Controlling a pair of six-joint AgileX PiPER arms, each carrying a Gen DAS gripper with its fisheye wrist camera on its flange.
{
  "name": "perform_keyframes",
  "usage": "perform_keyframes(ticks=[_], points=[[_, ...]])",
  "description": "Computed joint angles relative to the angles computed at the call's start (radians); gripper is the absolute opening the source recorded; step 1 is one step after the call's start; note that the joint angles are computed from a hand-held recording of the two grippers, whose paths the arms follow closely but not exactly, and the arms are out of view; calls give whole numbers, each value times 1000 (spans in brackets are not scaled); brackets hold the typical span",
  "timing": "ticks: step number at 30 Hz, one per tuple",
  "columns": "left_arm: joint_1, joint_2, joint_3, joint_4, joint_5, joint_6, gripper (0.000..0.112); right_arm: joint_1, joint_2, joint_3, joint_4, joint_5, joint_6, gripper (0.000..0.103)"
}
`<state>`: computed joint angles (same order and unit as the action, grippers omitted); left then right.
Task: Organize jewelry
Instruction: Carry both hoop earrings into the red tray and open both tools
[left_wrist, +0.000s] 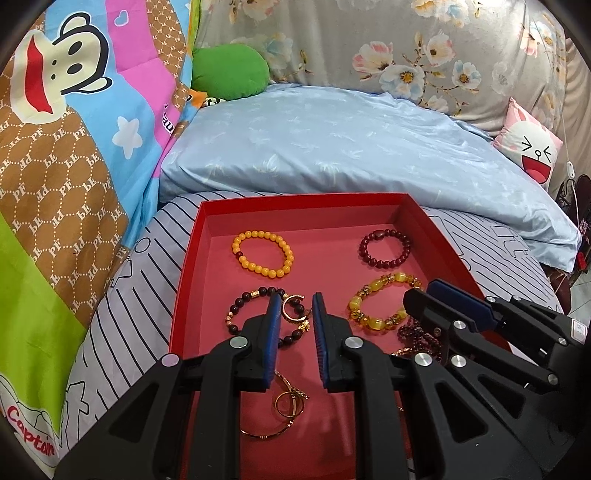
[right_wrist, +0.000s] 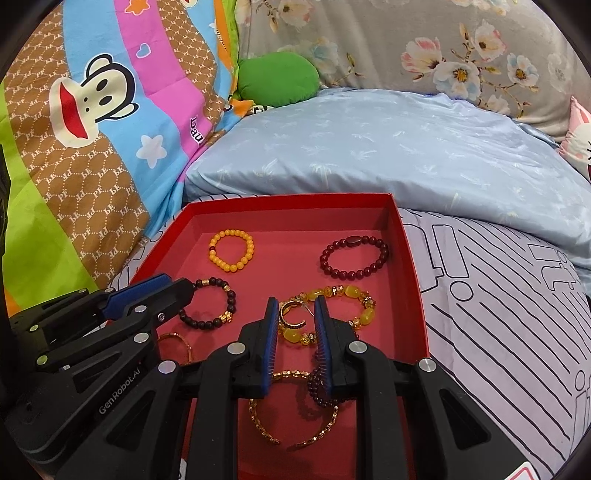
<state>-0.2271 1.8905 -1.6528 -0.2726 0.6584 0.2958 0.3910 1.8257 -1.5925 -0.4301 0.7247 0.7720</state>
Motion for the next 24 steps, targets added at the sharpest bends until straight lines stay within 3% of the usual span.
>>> perform_keyframes(ticks=[24], points=[[3, 41, -44, 32, 20, -38, 18, 15, 39, -38, -44, 23, 20, 20]])
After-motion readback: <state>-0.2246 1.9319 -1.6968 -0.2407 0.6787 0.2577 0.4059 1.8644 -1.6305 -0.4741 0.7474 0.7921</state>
